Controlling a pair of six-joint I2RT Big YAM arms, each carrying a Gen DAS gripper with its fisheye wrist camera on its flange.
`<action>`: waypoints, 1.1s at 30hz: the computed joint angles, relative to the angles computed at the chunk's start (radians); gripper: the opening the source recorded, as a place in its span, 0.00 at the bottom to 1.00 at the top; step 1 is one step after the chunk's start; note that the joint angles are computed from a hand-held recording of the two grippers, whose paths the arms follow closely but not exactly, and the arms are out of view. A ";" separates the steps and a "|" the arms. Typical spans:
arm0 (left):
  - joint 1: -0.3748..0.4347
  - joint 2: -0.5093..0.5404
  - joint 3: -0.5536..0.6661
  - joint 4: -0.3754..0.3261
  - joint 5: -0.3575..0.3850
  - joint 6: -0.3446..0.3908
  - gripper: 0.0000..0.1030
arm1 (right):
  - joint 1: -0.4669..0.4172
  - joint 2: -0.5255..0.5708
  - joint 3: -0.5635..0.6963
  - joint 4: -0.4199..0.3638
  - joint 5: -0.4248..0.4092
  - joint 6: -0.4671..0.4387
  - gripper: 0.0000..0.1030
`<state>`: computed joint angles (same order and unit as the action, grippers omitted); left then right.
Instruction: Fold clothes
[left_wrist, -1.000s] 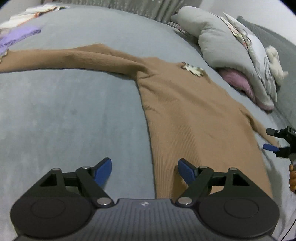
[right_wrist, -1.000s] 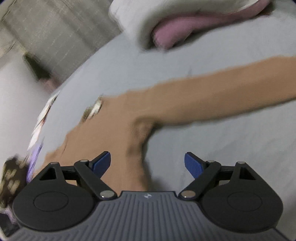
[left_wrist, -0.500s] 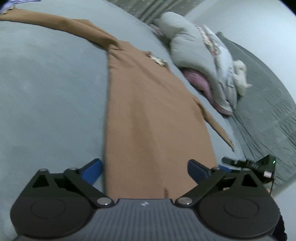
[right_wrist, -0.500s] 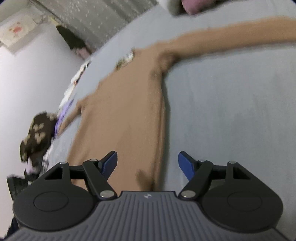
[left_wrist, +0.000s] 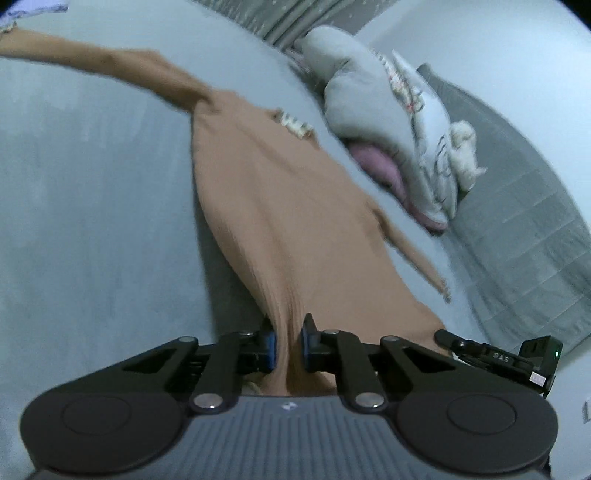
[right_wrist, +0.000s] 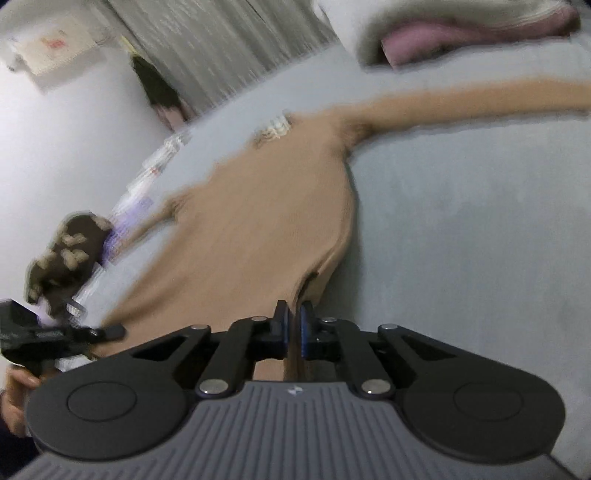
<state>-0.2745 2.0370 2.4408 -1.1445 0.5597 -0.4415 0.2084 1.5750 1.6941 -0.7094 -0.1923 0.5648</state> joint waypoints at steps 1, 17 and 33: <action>0.002 -0.004 0.005 -0.009 0.002 0.006 0.11 | 0.000 -0.006 0.005 0.006 -0.004 -0.005 0.06; 0.037 0.009 0.063 -0.137 -0.074 0.115 0.12 | -0.017 -0.017 0.043 -0.051 -0.105 -0.048 0.06; -0.022 0.094 0.127 -0.169 -0.080 0.284 0.75 | -0.018 0.035 0.018 -0.191 -0.050 -0.097 0.74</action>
